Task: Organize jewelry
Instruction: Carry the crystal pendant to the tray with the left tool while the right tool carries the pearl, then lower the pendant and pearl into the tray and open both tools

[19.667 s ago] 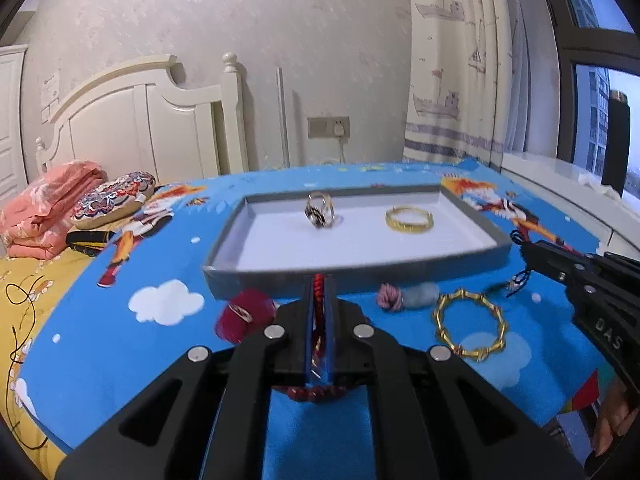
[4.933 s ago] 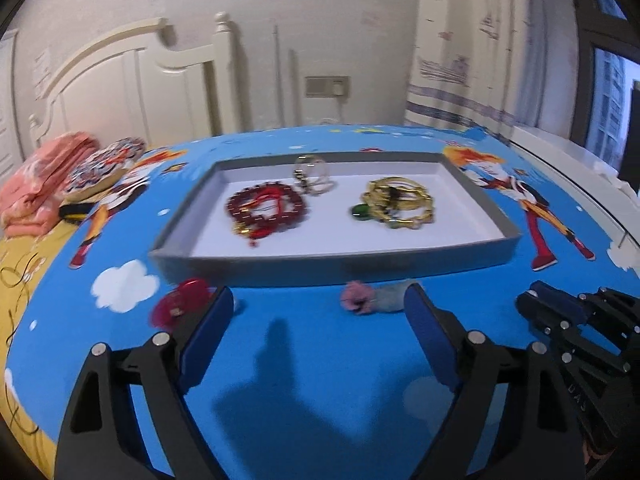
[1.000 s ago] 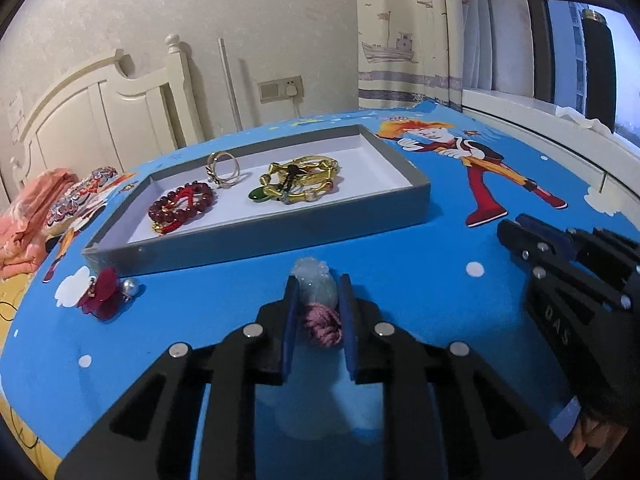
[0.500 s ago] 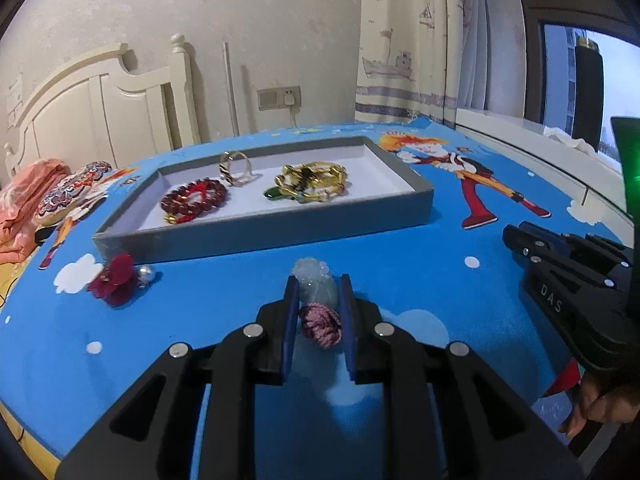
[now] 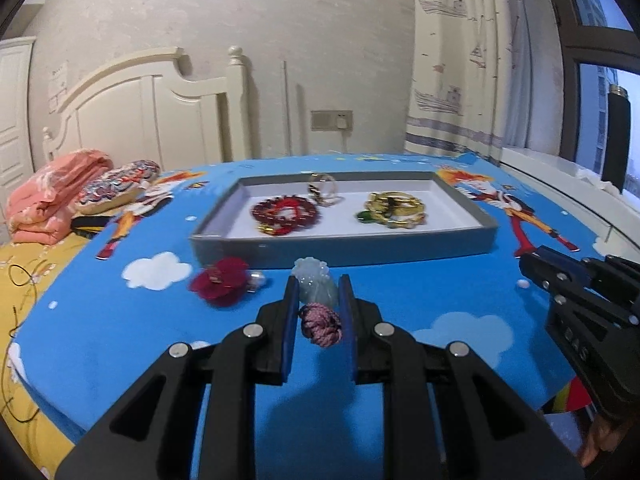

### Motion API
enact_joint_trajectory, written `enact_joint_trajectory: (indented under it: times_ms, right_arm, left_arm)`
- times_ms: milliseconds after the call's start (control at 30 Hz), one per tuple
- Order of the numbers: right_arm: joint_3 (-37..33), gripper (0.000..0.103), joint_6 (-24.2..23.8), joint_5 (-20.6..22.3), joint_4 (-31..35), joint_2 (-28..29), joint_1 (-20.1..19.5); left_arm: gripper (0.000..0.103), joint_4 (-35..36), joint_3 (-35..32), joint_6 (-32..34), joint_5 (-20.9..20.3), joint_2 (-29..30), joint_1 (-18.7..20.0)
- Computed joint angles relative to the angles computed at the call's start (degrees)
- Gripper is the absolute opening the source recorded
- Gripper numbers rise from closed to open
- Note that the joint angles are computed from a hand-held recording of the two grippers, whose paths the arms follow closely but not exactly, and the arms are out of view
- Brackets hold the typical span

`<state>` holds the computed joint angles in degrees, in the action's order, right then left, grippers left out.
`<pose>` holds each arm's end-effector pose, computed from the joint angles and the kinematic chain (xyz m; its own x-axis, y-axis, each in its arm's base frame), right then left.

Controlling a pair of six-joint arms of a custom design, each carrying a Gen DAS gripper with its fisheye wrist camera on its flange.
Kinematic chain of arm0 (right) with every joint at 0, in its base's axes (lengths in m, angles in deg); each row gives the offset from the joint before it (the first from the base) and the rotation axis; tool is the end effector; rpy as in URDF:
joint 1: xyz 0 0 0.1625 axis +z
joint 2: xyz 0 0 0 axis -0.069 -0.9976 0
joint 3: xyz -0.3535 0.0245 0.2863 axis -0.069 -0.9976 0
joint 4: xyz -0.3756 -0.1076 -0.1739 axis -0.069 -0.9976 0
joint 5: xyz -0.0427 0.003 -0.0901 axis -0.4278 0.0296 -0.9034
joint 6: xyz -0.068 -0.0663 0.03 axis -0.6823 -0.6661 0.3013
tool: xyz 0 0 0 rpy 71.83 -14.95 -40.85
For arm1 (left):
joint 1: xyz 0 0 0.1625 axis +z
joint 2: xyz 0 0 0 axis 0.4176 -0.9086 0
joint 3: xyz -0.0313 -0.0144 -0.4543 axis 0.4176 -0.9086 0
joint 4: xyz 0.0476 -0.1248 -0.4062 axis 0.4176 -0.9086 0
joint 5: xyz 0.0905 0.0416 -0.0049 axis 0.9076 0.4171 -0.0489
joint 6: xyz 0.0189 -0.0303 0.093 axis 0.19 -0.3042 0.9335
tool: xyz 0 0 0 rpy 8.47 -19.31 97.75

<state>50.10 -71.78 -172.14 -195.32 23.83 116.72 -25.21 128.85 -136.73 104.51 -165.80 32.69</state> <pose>0.2585 -0.4285 -0.0796 -0.6087 -0.1778 0.7732 -0.7326 0.5001 -0.4618 -0.0023 -0.4015 0.1774 -0.6716 -0.1045 -0.7335 0.6209 0.4609 -0.6341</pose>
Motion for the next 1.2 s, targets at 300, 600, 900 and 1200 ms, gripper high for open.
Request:
enact_joint_trajectory:
  times_ms: [300, 600, 900, 1200]
  right_arm:
    - [-0.65, 0.016, 0.09, 2.18, 4.15, 1.28, 3.48]
    - [-3.00, 0.016, 2.37, 2.11, 9.40, -0.52, 3.39]
    - [-7.56, 0.016, 4.30, 2.29, 18.34, -2.83, 2.61]
    - [-14.44, 0.016, 4.97, 2.06, 25.50, -2.20, 1.58]
  left_arm:
    - [0.019, 2.10, -0.71, 0.31, -0.81, -3.46, 0.85]
    - [0.019, 9.56, -7.88, -1.03, -0.48, -0.45, 1.89]
    - [0.019, 15.96, -17.81, -1.88, 0.64, 4.97, 4.48]
    - [0.019, 16.68, -25.27, 0.08, 1.41, 9.45, 6.31]
